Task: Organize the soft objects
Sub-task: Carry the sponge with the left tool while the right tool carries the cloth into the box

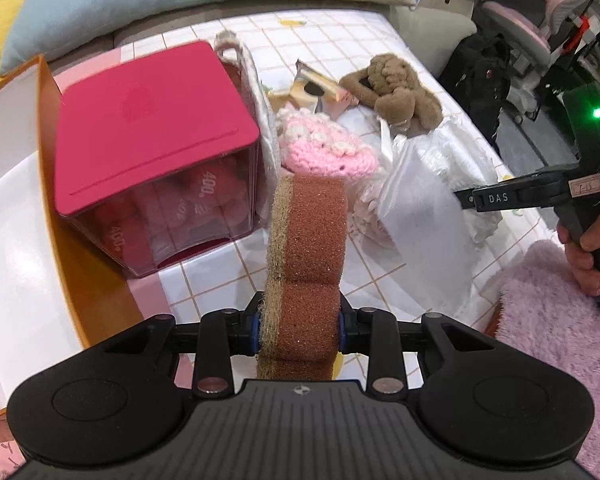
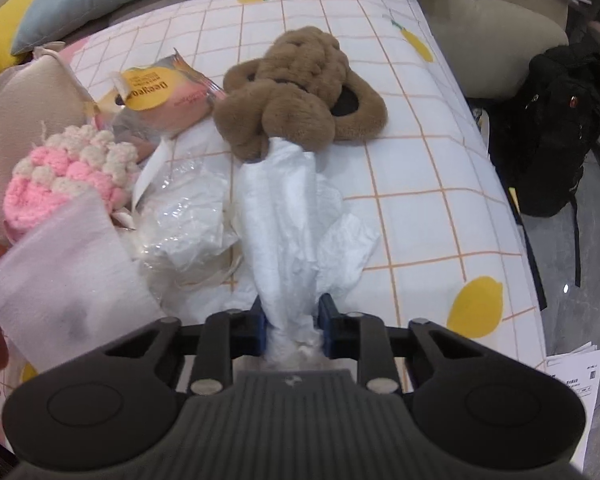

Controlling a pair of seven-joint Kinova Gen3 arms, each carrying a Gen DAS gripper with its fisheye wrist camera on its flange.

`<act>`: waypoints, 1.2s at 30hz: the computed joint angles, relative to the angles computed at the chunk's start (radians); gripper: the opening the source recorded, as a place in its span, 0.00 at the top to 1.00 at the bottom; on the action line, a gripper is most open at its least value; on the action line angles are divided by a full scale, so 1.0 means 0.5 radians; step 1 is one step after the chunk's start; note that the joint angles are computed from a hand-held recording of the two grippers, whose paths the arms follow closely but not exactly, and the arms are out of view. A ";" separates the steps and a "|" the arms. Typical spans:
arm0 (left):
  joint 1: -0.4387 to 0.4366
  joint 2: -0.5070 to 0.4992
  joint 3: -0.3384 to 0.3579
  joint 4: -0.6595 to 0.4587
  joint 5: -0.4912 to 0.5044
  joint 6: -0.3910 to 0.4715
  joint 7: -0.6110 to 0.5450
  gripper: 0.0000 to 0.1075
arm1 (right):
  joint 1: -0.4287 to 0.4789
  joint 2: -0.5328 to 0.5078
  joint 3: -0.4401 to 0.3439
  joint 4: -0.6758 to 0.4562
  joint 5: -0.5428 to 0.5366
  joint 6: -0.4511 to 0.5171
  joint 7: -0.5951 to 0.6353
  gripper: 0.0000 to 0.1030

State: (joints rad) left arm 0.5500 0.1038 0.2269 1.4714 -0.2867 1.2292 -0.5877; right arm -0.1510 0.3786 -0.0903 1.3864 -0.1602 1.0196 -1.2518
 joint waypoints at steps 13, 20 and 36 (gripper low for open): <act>0.001 -0.262 0.123 0.063 -0.224 -0.014 0.279 0.66 | 0.019 -0.387 0.022 0.081 -0.017 -0.096 -0.063 0.79; -0.093 -0.461 0.274 0.125 -0.388 0.063 0.523 0.66 | -0.028 -0.643 -0.030 0.156 -0.318 -0.066 0.073 0.79; -0.607 -0.812 0.182 0.253 -0.116 0.427 0.443 0.66 | -0.608 -0.359 -0.288 -0.254 -0.555 0.176 -0.020 0.77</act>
State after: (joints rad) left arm 0.2465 -0.3024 0.3177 1.5976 -0.3447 1.4428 -0.3663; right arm -0.4550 0.1990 -0.2343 1.2593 -0.4375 1.1077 -1.2618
